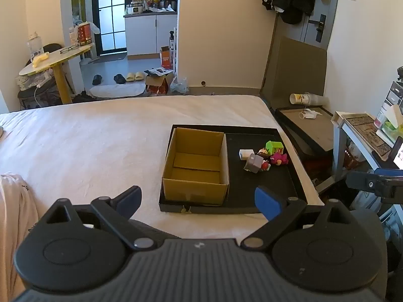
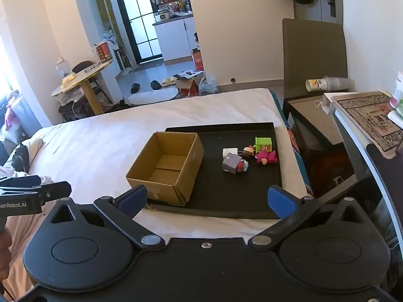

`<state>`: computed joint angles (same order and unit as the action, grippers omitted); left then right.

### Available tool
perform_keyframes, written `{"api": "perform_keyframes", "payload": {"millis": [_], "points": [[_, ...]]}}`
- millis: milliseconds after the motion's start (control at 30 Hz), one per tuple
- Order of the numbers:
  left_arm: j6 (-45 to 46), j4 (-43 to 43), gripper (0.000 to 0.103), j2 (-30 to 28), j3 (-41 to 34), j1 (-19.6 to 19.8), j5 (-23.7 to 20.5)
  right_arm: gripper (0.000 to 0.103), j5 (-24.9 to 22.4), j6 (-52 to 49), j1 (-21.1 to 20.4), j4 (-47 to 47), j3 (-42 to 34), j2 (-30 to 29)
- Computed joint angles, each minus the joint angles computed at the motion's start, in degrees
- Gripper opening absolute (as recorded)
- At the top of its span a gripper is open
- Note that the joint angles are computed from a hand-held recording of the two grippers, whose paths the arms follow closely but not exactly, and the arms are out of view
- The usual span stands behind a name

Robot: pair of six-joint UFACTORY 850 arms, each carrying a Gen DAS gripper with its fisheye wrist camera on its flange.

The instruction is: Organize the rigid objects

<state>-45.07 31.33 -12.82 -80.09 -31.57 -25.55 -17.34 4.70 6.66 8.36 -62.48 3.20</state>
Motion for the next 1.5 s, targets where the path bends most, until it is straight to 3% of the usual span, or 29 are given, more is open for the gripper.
{"api": "perform_keyframes", "payload": {"millis": [333,1500], "points": [[-0.66,0.76,0.096,0.29,0.61,0.13,0.15,0.103,-0.51,2.97,0.29,-2.74,-0.25,-0.1],[2.24,-2.77,0.096,1.21,0.46,0.92,0.55,0.103,-0.6,-2.51,0.57,2.18,-0.28,0.19]]}}
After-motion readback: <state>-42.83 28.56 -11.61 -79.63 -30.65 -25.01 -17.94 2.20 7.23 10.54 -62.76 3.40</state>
